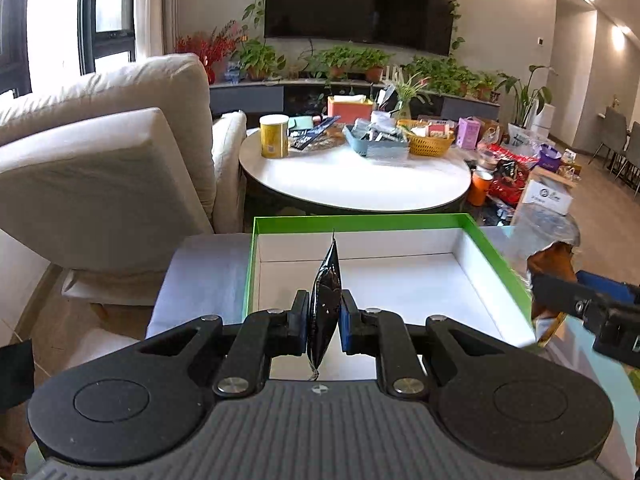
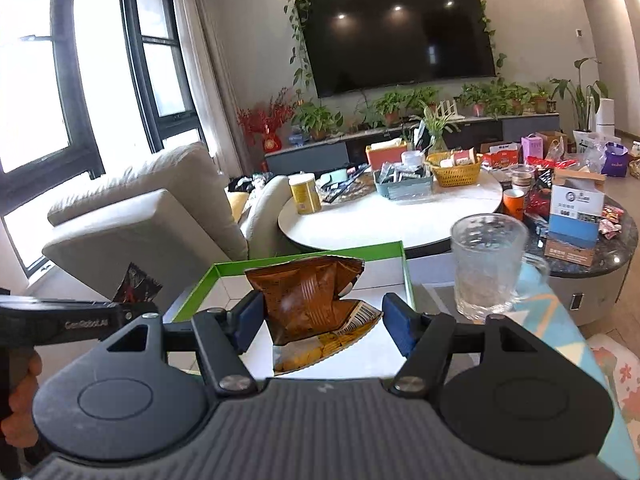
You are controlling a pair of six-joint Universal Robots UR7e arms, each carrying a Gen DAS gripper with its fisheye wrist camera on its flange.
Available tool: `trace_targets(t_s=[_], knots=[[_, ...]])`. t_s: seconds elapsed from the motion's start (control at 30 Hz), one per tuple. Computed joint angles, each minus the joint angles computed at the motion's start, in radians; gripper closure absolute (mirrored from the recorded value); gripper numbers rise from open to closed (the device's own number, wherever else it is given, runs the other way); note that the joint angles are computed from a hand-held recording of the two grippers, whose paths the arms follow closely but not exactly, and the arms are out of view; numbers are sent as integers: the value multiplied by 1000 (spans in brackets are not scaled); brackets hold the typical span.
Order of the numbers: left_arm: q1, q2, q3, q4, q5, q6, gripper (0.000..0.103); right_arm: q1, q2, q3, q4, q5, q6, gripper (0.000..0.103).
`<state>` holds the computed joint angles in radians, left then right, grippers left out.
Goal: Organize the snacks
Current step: 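Carry the brown bag with the right tool while the left carries the dark packet over the box, then open the right tool over the box while the left tool releases the dark packet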
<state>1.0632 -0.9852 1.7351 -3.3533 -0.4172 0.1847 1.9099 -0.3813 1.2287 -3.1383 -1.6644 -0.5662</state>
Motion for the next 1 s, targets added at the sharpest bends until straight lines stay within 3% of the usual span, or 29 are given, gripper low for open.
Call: trace_targets(t_s=[0.2,0.53,0.8,1.0], knots=[[81,35,-81,151,-53,-80,89,3,78,-105,80,-74,2,55],[120,46,-75,208,-67,-121,89,2,117,-147,144,-141,12,55],[109,59,-58,170,-31,-53,85,12,113,-125,131,-192,-59,55],[99,38,-19,131,-38,-85,78,14,86,-58,52,-193,-89,54]])
